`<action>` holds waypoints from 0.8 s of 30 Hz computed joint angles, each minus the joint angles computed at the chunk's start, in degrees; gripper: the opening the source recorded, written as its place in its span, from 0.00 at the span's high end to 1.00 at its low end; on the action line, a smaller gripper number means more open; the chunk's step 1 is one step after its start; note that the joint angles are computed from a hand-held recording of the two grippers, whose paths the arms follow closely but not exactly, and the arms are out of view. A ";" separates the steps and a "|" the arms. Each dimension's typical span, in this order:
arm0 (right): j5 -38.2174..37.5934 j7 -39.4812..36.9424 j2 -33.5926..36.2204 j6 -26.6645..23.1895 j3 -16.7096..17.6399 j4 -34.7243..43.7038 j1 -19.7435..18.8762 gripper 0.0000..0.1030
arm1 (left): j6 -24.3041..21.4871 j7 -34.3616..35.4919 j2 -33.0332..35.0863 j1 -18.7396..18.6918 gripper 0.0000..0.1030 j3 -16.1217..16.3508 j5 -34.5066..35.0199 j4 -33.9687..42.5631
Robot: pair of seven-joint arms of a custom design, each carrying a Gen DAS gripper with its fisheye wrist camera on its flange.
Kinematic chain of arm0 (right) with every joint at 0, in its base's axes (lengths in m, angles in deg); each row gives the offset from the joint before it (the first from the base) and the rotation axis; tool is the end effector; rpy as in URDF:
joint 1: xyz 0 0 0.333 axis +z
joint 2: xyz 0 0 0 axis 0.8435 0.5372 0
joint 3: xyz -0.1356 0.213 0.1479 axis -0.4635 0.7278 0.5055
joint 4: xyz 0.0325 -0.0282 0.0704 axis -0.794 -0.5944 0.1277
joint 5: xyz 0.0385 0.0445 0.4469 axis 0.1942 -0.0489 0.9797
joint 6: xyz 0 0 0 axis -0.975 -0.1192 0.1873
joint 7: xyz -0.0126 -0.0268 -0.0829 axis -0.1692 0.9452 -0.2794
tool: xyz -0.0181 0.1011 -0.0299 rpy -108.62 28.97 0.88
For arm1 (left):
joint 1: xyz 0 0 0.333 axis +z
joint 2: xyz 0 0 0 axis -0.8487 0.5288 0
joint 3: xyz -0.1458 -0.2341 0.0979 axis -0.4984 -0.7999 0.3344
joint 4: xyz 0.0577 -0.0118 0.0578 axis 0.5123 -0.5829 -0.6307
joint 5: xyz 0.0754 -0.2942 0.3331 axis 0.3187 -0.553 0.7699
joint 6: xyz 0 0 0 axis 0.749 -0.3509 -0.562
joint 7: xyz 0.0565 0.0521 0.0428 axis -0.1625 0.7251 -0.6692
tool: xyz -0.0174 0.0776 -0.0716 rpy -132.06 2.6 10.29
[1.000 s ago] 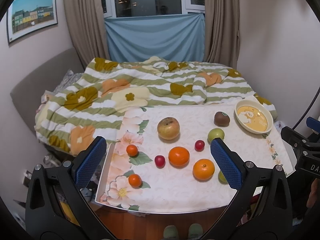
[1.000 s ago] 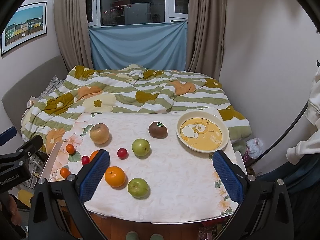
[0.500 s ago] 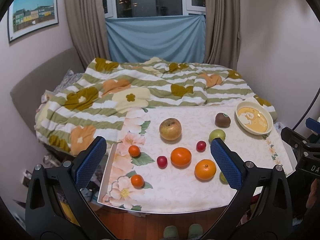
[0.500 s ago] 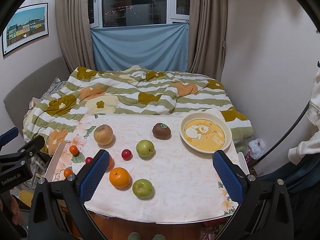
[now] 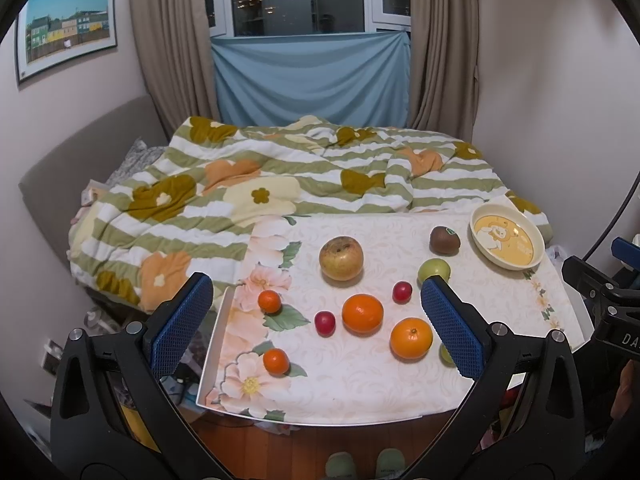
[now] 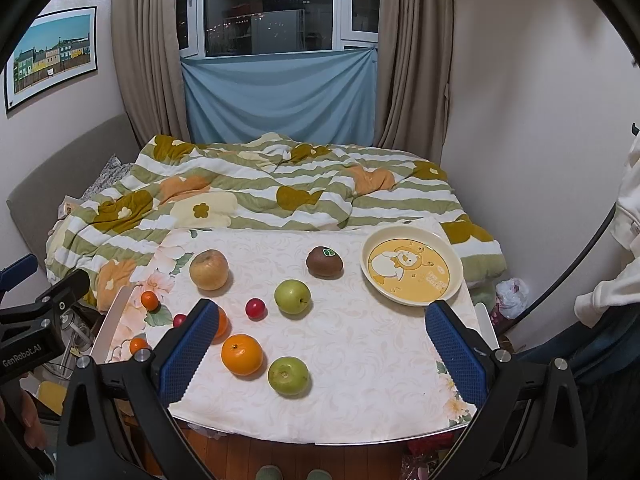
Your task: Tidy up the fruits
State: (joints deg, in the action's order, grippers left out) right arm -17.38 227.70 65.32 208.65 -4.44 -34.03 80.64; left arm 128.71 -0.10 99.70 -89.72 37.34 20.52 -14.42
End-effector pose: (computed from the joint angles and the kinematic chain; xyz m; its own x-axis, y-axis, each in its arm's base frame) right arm 0.6144 0.3118 0.5127 -0.2019 -0.9794 0.0030 -0.6471 0.1311 -0.7511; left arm 0.6533 -0.4656 0.5251 -0.1888 -0.9806 -0.0533 -0.5972 0.1578 -0.7865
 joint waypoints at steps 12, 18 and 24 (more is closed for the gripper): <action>-0.03 0.10 0.18 -0.77 0.05 0.83 0.31 0.00 | 0.08 0.19 0.35 -0.04 0.00 0.12 -0.32 0.45; -0.37 0.44 -0.02 -0.56 0.04 0.45 0.32 0.00 | 0.22 0.09 0.15 -0.02 0.00 0.15 -0.26 0.12; -0.48 0.58 -0.12 -0.47 0.05 0.26 0.28 0.00 | 0.39 0.02 0.13 0.09 0.00 0.12 -0.26 -0.01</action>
